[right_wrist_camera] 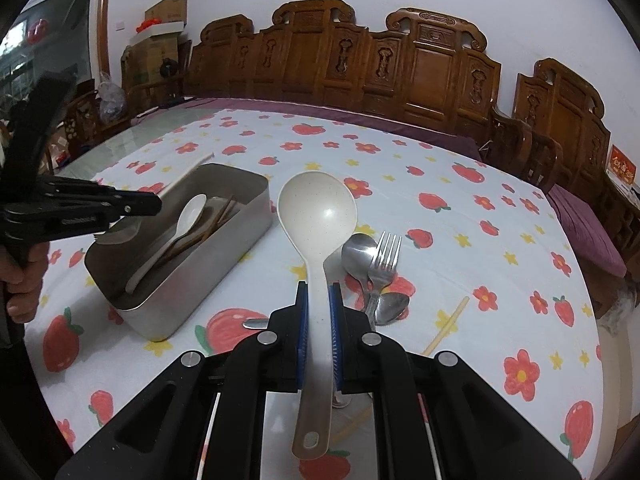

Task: Organize utensils
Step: 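Carry the white fork into the tray and open the left gripper, then lower the white ladle into the tray and open the right gripper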

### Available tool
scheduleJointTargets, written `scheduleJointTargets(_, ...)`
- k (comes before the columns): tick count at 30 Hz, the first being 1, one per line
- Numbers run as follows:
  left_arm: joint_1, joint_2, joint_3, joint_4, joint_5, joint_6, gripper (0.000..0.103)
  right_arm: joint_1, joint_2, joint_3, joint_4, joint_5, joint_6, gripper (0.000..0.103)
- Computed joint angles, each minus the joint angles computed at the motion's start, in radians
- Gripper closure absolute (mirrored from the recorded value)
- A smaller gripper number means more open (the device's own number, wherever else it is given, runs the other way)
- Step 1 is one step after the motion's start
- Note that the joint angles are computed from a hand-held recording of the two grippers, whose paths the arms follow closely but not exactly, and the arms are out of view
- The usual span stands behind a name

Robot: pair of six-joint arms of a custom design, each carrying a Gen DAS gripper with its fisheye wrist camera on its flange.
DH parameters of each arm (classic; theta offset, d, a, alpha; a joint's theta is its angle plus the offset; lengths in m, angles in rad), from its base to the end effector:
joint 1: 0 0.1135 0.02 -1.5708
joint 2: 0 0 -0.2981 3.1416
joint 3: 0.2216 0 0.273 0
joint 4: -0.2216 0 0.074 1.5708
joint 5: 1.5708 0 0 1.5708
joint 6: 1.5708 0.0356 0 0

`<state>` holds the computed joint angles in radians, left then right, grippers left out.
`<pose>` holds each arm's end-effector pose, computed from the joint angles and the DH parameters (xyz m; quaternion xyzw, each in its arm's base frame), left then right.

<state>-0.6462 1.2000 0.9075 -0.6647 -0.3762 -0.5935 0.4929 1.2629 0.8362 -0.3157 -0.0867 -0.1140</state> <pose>0.2043 -0.1377 0.2844 -0.0318 0.9377 -0.0273 0.3450 0.2431 0.1341 0.2680 -0.2899 0.8676 0.1147 0.3874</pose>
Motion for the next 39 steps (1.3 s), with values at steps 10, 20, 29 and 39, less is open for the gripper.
scheduleJointTargets(10,0.032,0.068,-0.03,0.034,0.023,0.002,0.097,0.001,-0.004,-0.004,0.001,-0.008,-0.007,0.091)
scheduleJointTargets(20,0.059,0.067,-0.033,0.043,0.045,0.001,0.097,0.004,-0.009,-0.003,-0.002,-0.009,-0.003,0.091)
scheduleJointTargets(29,0.035,0.019,0.006,-0.02,0.004,-0.002,0.077,0.061,-0.038,0.014,-0.027,0.005,0.039,0.091)
scheduleJointTargets(39,-0.024,-0.096,0.054,-0.167,-0.096,-0.022,0.077,0.173,-0.082,0.053,-0.089,0.054,0.125,0.091)
